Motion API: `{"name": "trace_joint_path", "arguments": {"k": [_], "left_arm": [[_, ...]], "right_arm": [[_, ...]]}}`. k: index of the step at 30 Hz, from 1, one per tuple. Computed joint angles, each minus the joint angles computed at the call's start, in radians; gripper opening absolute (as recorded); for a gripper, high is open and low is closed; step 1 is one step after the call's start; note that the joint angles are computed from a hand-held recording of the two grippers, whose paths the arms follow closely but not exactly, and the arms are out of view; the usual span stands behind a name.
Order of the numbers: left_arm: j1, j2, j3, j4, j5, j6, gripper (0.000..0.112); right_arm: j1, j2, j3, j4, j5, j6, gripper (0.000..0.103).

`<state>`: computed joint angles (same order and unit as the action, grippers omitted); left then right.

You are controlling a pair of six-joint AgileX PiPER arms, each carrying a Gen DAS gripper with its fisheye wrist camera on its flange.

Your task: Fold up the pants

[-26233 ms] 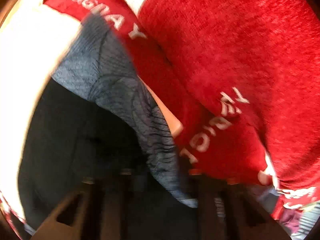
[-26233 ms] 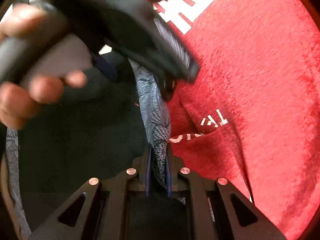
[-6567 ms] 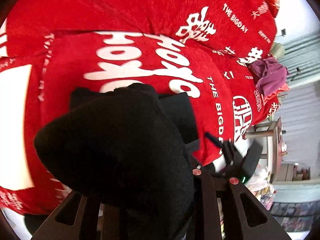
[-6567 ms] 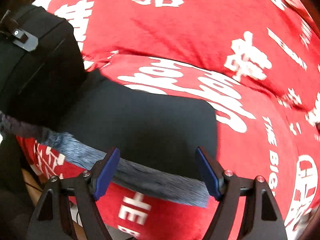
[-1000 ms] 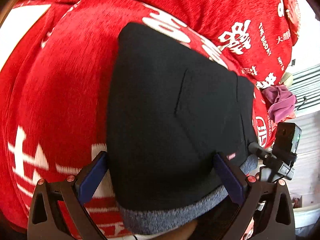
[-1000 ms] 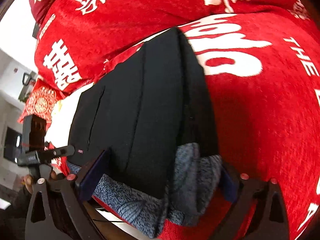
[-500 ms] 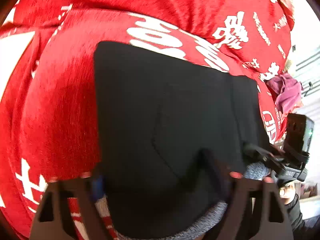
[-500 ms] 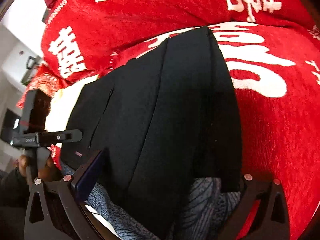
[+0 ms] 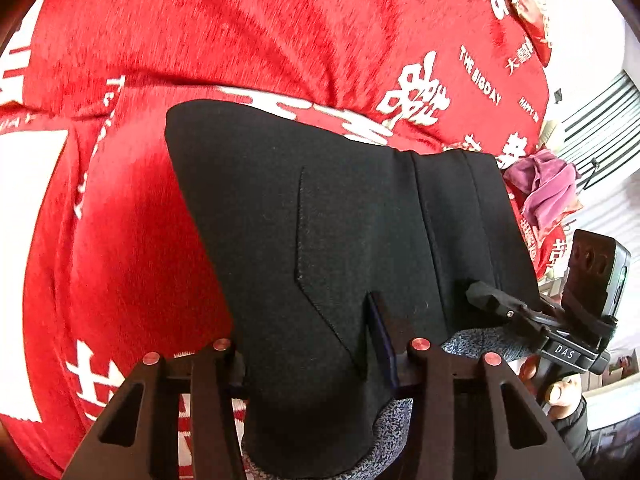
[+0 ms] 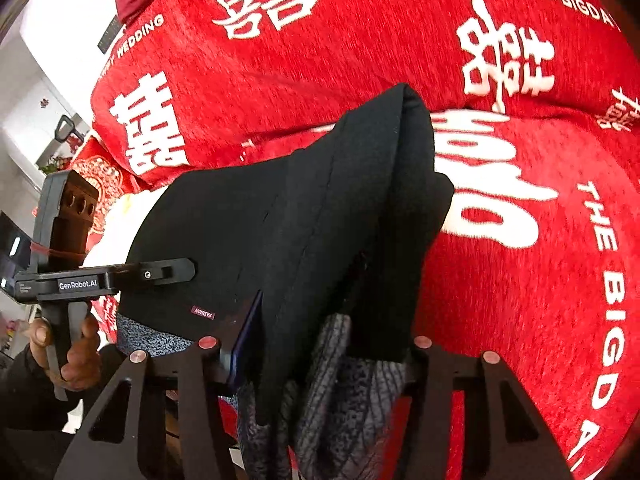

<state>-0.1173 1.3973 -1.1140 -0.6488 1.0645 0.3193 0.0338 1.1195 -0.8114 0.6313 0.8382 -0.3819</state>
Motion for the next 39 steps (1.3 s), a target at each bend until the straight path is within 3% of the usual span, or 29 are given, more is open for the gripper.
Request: {"name": "trace_joint_path", "arguments": {"k": [8,14,22,26,28,33,39], "left_arm": [[0.026,0.143,-0.286,0.041,0.108,-0.086,0.046],[0.041,0.295,-0.421,0.077,0.138,-0.132,0.046],[0.047,0.450,-0.403,0.100,0.089,-0.129,0.047],[0.068,0.480,-0.351,0.060,0.039,-0.084,0.062],[0.080,0.492,-0.346,0.056,0.041,-0.088,0.077],[0.134,0.450,-0.321,0.084,0.058,-0.112,0.079],[0.131,0.205,-0.176,0.131,-0.022,-0.093,0.079]], "right_arm": [[0.007,0.134,-0.260,-0.052,0.089,0.096,0.056],[0.027,0.294,-0.386,-0.042,0.083,0.137,0.056],[0.033,0.477,-0.410,0.005,0.043,0.131,0.056],[0.016,0.549,-0.381,0.024,0.001,0.118,0.062],[-0.014,0.557,-0.359,0.079,-0.001,0.074,0.064],[-0.052,0.550,-0.350,0.069,0.029,0.093,0.077],[-0.019,0.268,-0.218,-0.148,-0.096,0.234,0.084]]}}
